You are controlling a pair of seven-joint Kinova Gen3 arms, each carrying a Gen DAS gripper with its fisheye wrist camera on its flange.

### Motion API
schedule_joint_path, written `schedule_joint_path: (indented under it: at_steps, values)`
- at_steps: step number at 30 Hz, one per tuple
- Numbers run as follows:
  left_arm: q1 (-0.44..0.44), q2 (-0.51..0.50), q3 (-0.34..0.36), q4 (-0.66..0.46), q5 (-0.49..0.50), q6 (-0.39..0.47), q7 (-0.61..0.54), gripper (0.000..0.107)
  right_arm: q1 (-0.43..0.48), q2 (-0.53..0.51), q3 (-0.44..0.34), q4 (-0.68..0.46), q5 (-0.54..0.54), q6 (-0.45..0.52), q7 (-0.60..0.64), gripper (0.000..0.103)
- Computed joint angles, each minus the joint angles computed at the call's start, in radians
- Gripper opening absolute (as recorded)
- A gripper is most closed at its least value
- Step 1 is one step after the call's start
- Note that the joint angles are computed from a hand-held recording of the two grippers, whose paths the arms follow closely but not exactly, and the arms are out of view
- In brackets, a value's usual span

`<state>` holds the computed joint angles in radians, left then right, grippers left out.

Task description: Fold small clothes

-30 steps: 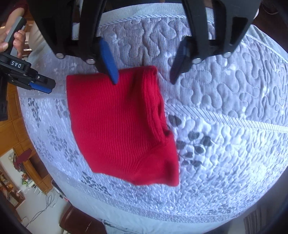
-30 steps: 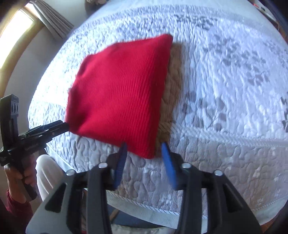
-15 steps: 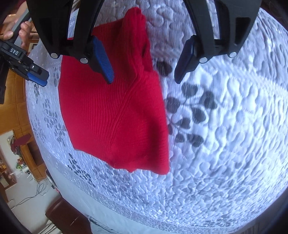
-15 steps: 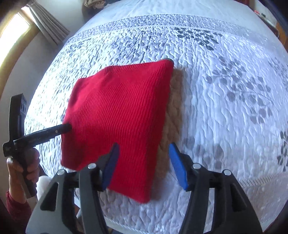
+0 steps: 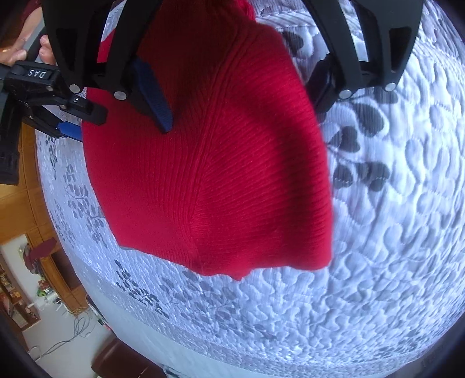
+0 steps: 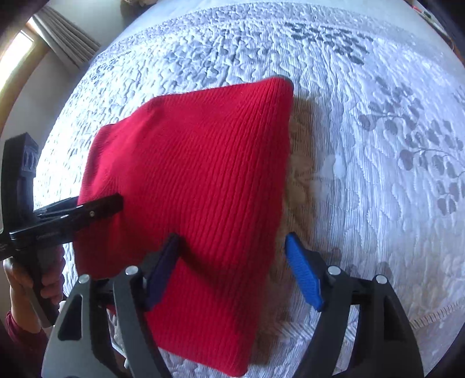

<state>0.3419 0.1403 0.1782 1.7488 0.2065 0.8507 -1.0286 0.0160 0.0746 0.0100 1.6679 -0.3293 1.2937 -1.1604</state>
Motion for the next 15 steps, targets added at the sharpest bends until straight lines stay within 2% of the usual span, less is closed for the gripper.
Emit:
schedule_joint_path:
  at_steps: [2, 4, 6, 9, 15]
  values:
    - [-0.009, 0.003, 0.004, 0.0, 0.033, -0.012, -0.027, 0.084, -0.002, 0.0, -0.001, 0.006, 0.006, -0.015, 0.007, 0.076]
    - [-0.009, 0.004, 0.007, 0.0, 0.048, -0.026, -0.037, 0.076, -0.01, -0.005, -0.006, 0.014, 0.021, -0.037, 0.007, 0.077]
    - [-0.004, 0.001, 0.003, 0.006, 0.064, -0.041, -0.054, 0.063, -0.017, -0.012, -0.01, 0.024, 0.031, -0.058, 0.011, 0.077]
    - [-0.032, -0.009, 0.011, 0.035, 0.132, -0.072, -0.098, 0.051, -0.034, -0.026, -0.017, 0.044, 0.054, -0.097, 0.013, 0.076]
    - [0.003, -0.009, 0.008, 0.027, 0.06, -0.075, -0.036, 0.044, -0.053, -0.037, -0.021, 0.06, 0.059, -0.124, 0.023, 0.062]
